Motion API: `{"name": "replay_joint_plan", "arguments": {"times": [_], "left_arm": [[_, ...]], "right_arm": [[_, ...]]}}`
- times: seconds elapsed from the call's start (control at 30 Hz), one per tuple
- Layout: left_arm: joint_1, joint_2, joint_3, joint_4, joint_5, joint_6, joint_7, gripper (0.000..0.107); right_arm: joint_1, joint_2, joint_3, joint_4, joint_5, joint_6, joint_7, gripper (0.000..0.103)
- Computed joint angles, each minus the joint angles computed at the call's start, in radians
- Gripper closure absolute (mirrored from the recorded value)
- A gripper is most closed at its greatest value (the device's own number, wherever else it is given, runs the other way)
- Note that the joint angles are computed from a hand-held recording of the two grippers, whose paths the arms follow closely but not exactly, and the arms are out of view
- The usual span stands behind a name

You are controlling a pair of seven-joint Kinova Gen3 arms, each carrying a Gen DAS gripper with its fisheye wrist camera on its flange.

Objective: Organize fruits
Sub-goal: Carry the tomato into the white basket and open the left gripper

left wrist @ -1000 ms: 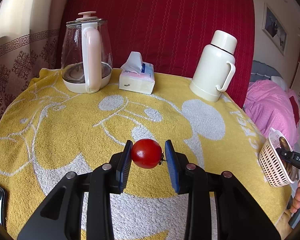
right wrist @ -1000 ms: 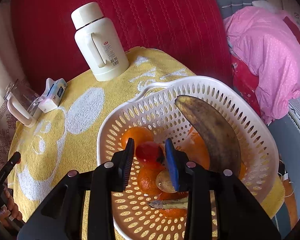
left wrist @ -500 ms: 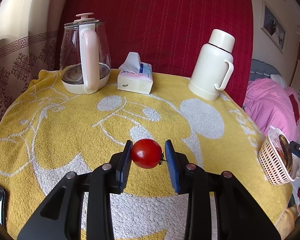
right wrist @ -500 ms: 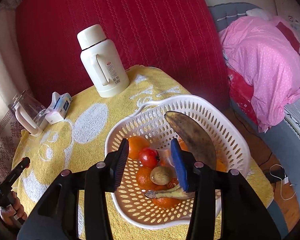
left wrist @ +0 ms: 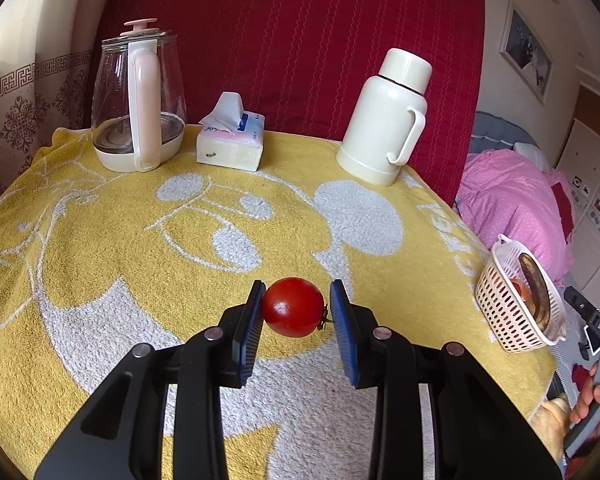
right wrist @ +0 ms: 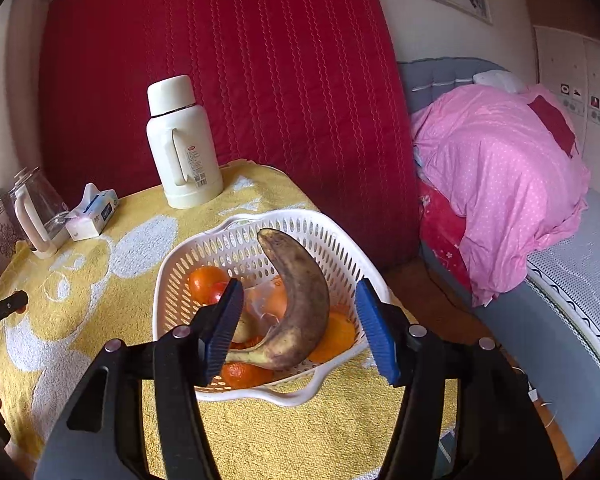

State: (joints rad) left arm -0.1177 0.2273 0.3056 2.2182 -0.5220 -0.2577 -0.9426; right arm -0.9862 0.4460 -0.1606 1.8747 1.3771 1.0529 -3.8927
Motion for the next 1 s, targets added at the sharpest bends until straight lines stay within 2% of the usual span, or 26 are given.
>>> {"name": "replay_joint_plan", "arguments": {"times": [0.07, 0.1, 0.3, 0.47, 0.67, 0.77, 1.0], "left_arm": [[0.031, -0.014, -0.007, 0.000, 0.019, 0.015, -0.013, 0.074], [0.075, -0.020, -0.035, 0.000, 0.052, 0.017, -0.043, 0.074], [0.221, -0.038, -0.081, -0.027, 0.198, 0.053, -0.179, 0.074], [0.229, -0.030, -0.010, -0.067, 0.219, 0.093, -0.199, 0.074], [0.359, -0.005, -0.050, -0.134, 0.332, 0.145, -0.307, 0.074], [0.369, 0.014, -0.017, -0.167, 0.359, 0.164, -0.340, 0.074], [0.520, 0.062, -0.089, -0.241, 0.447, 0.187, -0.450, 0.074]], "right_arm": [[0.006, -0.007, 0.001, 0.028, 0.019, -0.016, -0.048, 0.043], [0.009, -0.009, 0.000, 0.042, 0.030, -0.021, -0.072, 0.043], [0.030, -0.027, -0.023, 0.114, 0.094, -0.031, -0.169, 0.043], [0.059, -0.048, -0.048, 0.181, 0.148, -0.033, -0.256, 0.043], [0.096, -0.063, -0.080, 0.241, 0.220, -0.029, -0.356, 0.043], [0.106, -0.064, -0.096, 0.260, 0.253, -0.018, -0.387, 0.043], [0.118, -0.059, -0.126, 0.295, 0.313, 0.012, -0.464, 0.043]]}}
